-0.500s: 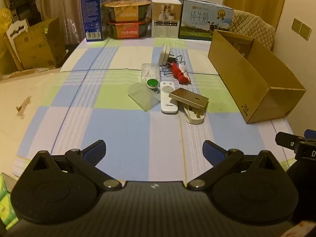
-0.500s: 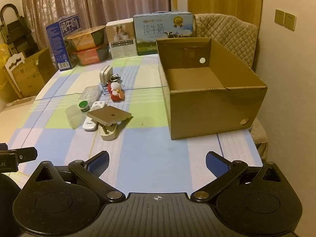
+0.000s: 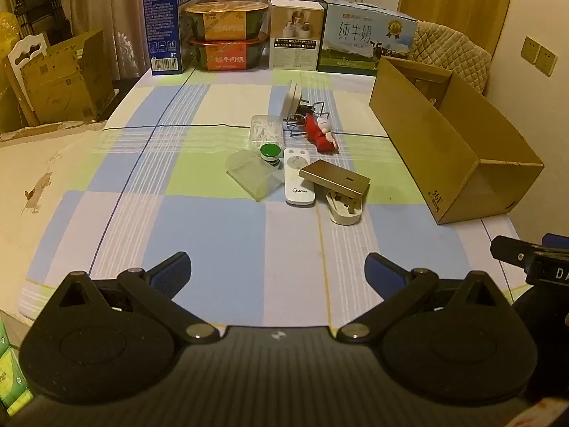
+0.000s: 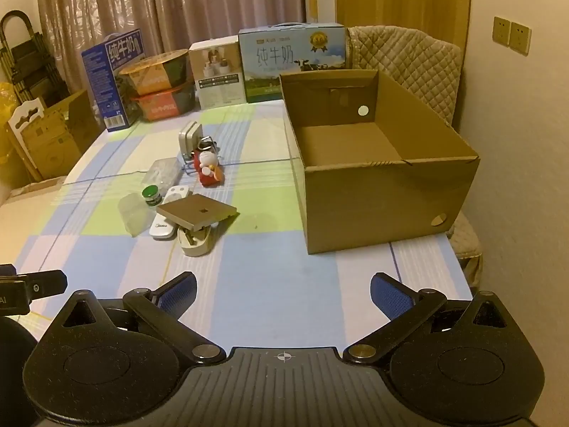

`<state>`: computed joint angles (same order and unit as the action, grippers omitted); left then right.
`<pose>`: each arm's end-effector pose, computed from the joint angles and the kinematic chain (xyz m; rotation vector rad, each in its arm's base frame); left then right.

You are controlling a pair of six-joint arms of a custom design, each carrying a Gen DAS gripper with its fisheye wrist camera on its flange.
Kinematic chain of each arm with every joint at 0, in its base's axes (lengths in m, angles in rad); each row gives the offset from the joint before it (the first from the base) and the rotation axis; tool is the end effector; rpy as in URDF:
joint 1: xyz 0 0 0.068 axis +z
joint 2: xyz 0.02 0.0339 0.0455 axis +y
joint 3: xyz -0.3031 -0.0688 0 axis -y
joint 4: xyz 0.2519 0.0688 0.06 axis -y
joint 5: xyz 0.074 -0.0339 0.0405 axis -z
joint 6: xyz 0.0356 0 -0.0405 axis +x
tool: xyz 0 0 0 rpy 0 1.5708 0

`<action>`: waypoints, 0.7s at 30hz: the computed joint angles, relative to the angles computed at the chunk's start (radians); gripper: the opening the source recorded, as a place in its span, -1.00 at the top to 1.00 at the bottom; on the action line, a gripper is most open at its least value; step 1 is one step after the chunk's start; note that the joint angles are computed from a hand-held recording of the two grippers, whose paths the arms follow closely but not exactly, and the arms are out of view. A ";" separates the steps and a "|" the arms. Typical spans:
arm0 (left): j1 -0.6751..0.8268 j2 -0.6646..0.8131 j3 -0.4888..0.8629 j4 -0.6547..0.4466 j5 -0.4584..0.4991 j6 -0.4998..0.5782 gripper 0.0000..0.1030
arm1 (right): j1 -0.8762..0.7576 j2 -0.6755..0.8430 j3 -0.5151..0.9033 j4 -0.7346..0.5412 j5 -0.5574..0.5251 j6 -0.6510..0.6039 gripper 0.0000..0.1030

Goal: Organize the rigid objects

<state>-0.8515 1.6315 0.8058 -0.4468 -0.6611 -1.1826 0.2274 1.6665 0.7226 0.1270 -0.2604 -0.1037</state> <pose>0.2031 -0.1987 0.1740 -0.5233 2.3727 0.1277 0.3092 0.0810 0.1674 -0.5140 2.3274 0.3693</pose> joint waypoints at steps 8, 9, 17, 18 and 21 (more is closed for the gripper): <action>0.003 -0.004 0.009 -0.005 0.002 0.010 -0.99 | 0.003 -0.003 0.000 -0.002 0.001 0.001 -0.96; 0.003 -0.003 0.010 -0.005 0.002 0.009 -0.99 | 0.004 -0.005 0.000 -0.005 0.001 0.001 -0.96; 0.000 -0.012 -0.001 0.002 0.003 0.008 -0.99 | 0.007 -0.004 0.000 -0.009 0.003 0.003 -0.96; -0.001 -0.013 -0.001 0.003 0.004 0.008 -0.99 | 0.007 -0.003 0.000 -0.008 0.003 0.002 -0.96; 0.002 -0.017 -0.006 0.008 0.006 0.011 -0.99 | 0.004 0.001 -0.003 -0.001 0.000 0.000 -0.96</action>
